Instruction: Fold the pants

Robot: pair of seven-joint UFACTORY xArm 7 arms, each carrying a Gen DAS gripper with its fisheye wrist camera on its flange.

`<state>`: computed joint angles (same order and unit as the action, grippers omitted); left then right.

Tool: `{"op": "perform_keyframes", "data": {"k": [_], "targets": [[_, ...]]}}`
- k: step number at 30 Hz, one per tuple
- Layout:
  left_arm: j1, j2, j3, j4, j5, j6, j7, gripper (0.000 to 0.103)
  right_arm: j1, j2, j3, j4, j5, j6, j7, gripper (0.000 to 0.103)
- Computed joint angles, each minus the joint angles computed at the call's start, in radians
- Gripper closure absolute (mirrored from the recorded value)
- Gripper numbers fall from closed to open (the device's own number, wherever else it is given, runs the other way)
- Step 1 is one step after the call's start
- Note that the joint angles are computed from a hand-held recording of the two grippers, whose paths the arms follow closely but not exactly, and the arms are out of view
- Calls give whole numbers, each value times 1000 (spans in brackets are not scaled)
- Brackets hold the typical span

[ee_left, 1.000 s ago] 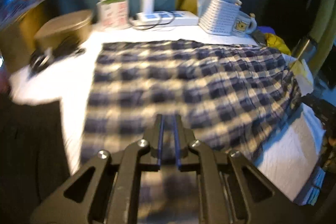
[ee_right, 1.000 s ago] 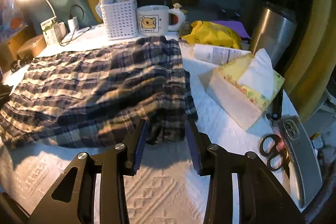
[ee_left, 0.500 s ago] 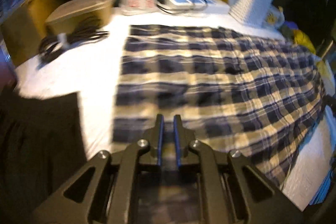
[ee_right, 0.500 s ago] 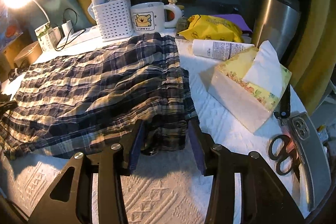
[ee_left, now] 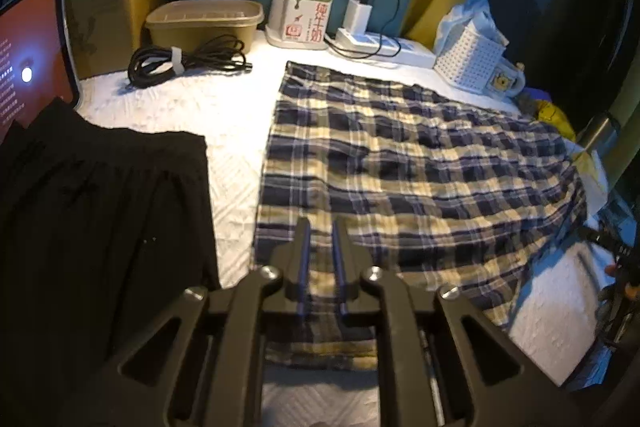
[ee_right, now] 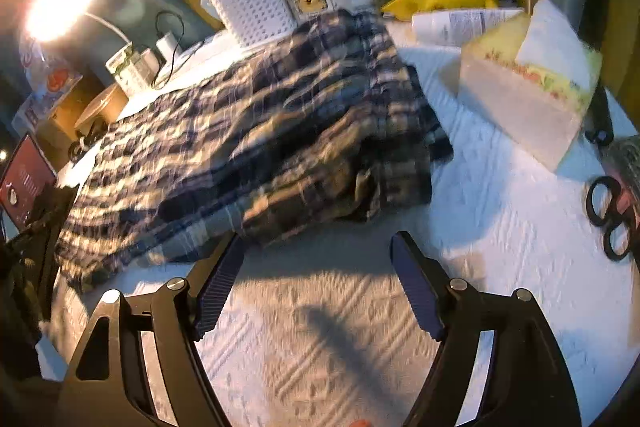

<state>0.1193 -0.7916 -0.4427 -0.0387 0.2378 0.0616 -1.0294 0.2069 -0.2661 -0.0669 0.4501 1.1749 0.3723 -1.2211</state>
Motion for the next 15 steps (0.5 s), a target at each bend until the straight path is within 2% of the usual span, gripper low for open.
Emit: {"op": "perform_keyframes", "data": {"k": [3, 10, 12, 14, 15], "targets": [[31, 28, -12, 14, 7, -15, 4, 91, -6, 59, -10, 64, 54, 31, 16, 24], [45, 42, -7, 36, 3, -14, 31, 89, -78, 197, 33, 203, 224, 90, -27, 24], [52, 30, -12, 38, -2, -11, 21, 88, -94, 227, 55, 232, 259, 80, -46, 27], [55, 23, -8, 41, -3, -6, 20, 88, -106, 265, 73, 262, 238, 64, -26, 71], [55, 22, -6, 44, -2, -5, 22, 87, -123, 283, 69, 279, 236, 112, -19, 76]]}}
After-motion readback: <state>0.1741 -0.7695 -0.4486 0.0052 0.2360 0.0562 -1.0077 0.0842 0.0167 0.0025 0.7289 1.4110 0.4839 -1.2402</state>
